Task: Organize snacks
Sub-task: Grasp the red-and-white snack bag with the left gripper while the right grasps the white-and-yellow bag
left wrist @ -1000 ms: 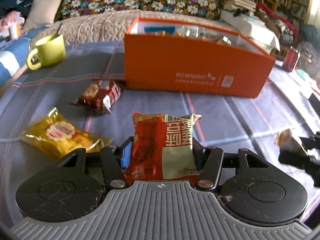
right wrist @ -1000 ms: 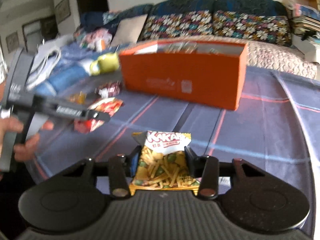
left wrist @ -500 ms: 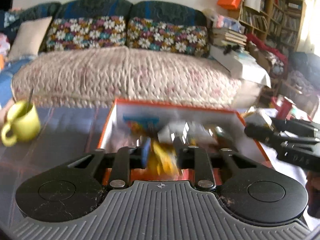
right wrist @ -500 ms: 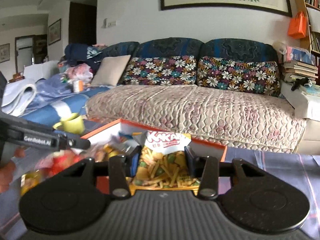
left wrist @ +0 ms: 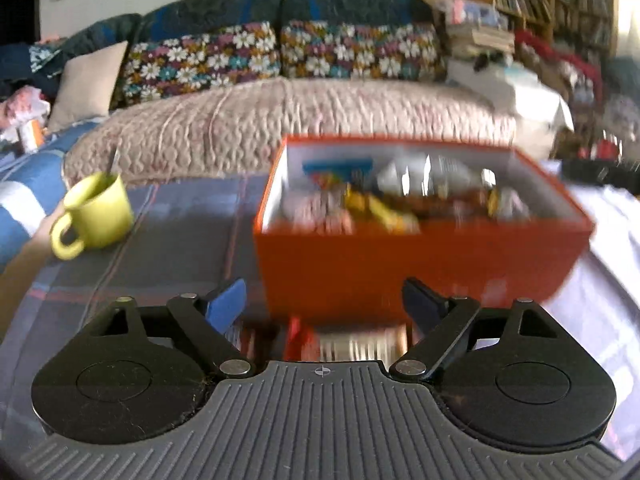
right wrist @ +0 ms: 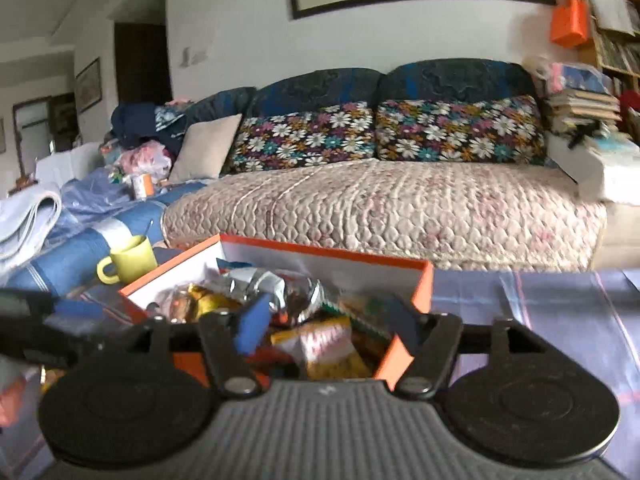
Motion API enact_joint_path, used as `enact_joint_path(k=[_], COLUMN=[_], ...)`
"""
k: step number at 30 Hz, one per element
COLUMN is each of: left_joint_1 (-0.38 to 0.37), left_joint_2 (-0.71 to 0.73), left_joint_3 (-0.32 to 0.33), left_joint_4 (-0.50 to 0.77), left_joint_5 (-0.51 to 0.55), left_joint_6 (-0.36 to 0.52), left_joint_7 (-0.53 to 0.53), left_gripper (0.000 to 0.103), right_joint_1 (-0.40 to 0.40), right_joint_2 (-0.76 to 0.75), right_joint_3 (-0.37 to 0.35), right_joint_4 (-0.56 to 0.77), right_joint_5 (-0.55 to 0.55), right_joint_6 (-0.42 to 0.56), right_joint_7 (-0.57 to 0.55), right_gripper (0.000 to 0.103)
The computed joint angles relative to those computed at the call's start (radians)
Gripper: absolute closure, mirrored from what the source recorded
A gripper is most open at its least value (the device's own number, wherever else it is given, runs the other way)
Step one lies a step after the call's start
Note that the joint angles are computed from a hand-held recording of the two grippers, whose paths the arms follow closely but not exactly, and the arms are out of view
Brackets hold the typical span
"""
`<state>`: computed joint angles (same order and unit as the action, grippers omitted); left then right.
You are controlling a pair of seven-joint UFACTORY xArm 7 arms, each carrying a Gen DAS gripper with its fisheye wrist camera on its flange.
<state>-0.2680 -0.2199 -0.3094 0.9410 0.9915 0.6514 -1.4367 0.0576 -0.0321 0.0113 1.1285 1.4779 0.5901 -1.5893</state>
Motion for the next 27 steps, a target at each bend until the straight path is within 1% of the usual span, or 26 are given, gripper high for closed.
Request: enact_joint_path(k=[1,2,4,5,6,8,10,11,12,13,14,15,16,17,18,19,20,21,22,23,24,25,27], left_joint_1=[-0.01,-0.017,-0.028,-0.034,-0.04,-0.049,-0.052,-0.049,-0.044,-0.036,-0.028,-0.016,-0.001,0.015,0.033,0.046,0.054,0.069,0.05,0.051,0.057,0.066,0.07], left_joint_2=[-0.014,-0.022,-0.015,-0.005,0.007,0.017,0.016,0.013,0.006,0.002,-0.003,-0.005,-0.006,-0.004,0.0,0.004,0.008,0.011,0.01,0.0,-0.008,-0.018,-0.039], left_joint_3=[-0.003,-0.011,-0.032,-0.04,-0.043,-0.038,-0.019,-0.004,0.011,0.029,0.046,0.068,0.079,0.08,0.074,0.066,0.06,0.046,0.074,0.081,0.076,0.064,0.056], left_joint_4=[-0.023,-0.041,-0.052,-0.051,-0.048,-0.049,-0.055,-0.059,-0.069,-0.079,-0.089,-0.104,-0.117,-0.122,-0.121,-0.118,-0.113,-0.111,-0.122,-0.135,-0.142,-0.148,-0.171], left_joint_5=[-0.015,-0.025,-0.039,-0.042,-0.041,-0.029,-0.028,-0.033,-0.042,-0.061,-0.088,-0.122,-0.143,-0.151,-0.148,-0.141,-0.14,-0.144,-0.179,-0.213,-0.227,-0.231,-0.287], left_joint_6=[-0.003,0.003,0.046,0.069,0.087,0.098,0.078,0.057,0.027,-0.012,-0.054,-0.117,-0.166,-0.193,-0.207,-0.214,-0.211,-0.215,-0.262,-0.3,-0.312,-0.313,-0.344], left_joint_7=[0.004,0.003,0.009,0.011,0.007,-0.014,-0.024,-0.02,-0.014,-0.002,0.014,0.031,0.044,0.051,0.052,0.057,0.07,0.093,0.144,0.161,0.177,0.185,0.187], left_gripper=[0.032,0.032,0.032,0.032,0.032,0.032,0.032,0.031,0.029,0.028,0.028,0.026,0.025,0.025,0.027,0.027,0.035,0.058,0.074,0.082,0.088,0.088,0.091], right_joint_1=[-0.016,-0.02,-0.021,-0.021,-0.016,0.008,0.044,0.043,0.084,0.106,0.122,0.127,0.147,0.148,0.157,0.172,0.178,0.183,0.188,0.188,0.188,0.184,0.176], right_joint_2=[-0.058,-0.085,-0.127,-0.131,-0.135,-0.129,-0.139,-0.137,-0.146,-0.139,-0.126,-0.126,-0.083,-0.083,-0.061,-0.016,-0.012,-0.013,-0.015,-0.015,-0.037,-0.055,-0.097], right_joint_3=[-0.016,-0.027,-0.045,-0.054,-0.054,-0.036,-0.012,-0.012,0.013,0.026,0.033,0.028,0.043,0.041,0.049,0.069,0.076,0.084,0.091,0.09,0.089,0.081,0.061], right_joint_4=[-0.072,-0.114,-0.187,-0.209,-0.228,-0.249,-0.27,-0.271,-0.285,-0.283,-0.276,-0.276,-0.25,-0.25,-0.236,-0.208,-0.207,-0.209,-0.208,-0.208,-0.218,-0.229,-0.256], right_joint_5=[-0.014,-0.023,-0.044,-0.081,-0.115,-0.177,-0.208,-0.195,-0.212,-0.216,-0.217,-0.217,-0.212,-0.211,-0.207,-0.213,-0.184,-0.179,-0.189,-0.189,-0.194,-0.201,-0.206], right_joint_6=[0.034,0.047,0.088,0.134,0.159,0.171,0.169,0.169,0.137,0.119,0.107,0.107,0.096,0.097,0.089,0.061,0.045,0.033,0.023,0.023,0.031,0.043,0.074], right_joint_7=[0.024,0.045,0.107,0.144,0.163,0.164,0.1,0.082,0.022,-0.002,-0.003,-0.003,0.031,0.03,0.044,0.049,0.013,-0.006,0.004,0.004,0.003,-0.001,0.002], right_gripper=[0.029,0.028,0.025,0.025,0.025,0.026,0.027,0.027,0.027,0.027,0.027,0.027,0.029,0.029,0.032,0.035,0.035,0.048,0.056,0.056,0.059,0.059,0.059])
